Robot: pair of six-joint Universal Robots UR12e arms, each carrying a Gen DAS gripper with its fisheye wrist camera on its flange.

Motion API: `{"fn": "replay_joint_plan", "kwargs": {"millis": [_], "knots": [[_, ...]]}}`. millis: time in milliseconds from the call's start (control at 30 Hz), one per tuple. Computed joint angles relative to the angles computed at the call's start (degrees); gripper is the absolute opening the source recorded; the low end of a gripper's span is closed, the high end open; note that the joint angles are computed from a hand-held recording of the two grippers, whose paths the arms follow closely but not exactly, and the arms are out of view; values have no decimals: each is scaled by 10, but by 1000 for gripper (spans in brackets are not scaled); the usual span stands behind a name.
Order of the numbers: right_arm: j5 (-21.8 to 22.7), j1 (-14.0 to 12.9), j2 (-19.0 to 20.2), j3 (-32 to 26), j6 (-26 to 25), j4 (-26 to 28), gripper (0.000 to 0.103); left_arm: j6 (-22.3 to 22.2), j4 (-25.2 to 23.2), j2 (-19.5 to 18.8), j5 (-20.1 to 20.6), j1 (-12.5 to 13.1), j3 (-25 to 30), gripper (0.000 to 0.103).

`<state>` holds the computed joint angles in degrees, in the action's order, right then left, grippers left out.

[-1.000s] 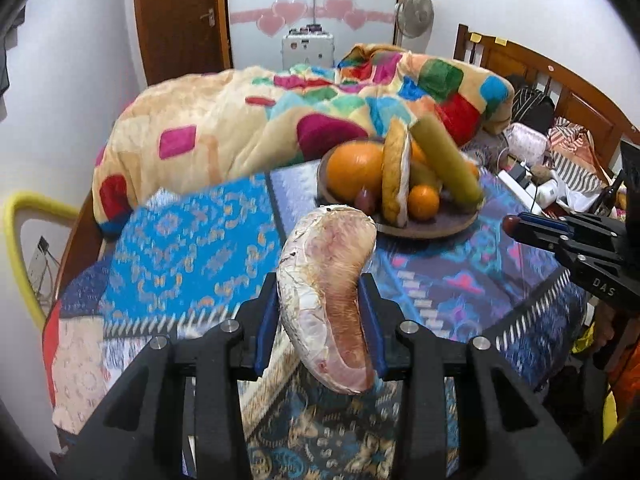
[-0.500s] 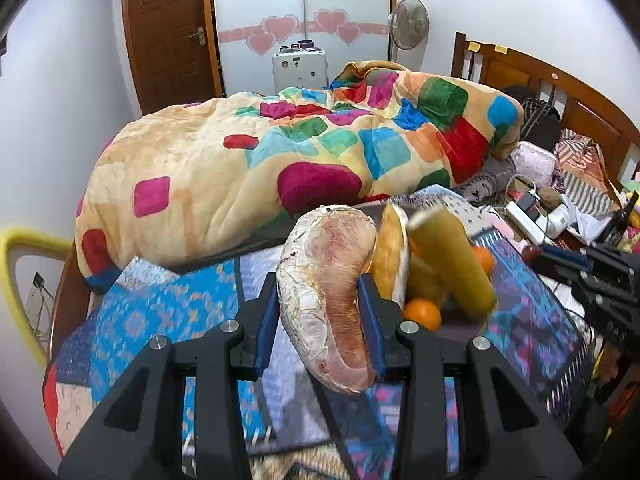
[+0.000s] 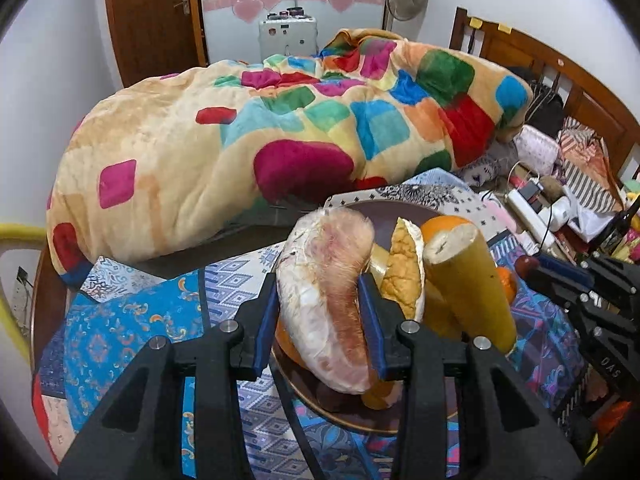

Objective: Organize fruits
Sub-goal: 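Lower the pomelo segment and red date onto the plate and open both grippers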

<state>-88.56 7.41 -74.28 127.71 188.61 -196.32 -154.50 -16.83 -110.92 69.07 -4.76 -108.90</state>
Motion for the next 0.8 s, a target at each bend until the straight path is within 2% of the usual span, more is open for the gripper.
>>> {"fn": "replay_joint_plan", "kwargs": {"millis": [233,500,633,800], "knots": [[17,-3,6,-10,4,13,11,12,16,2,8,-2,-6,39],[17,0,10,-18,-2,26,11,11,27,4,5,1,-13,41],[21,0,9,-20,-2,30,18,10,34,7,-1,4,-18,41],[25,-2,8,-18,1,30,19,4,42,11,-6,8,-24,47]]}}
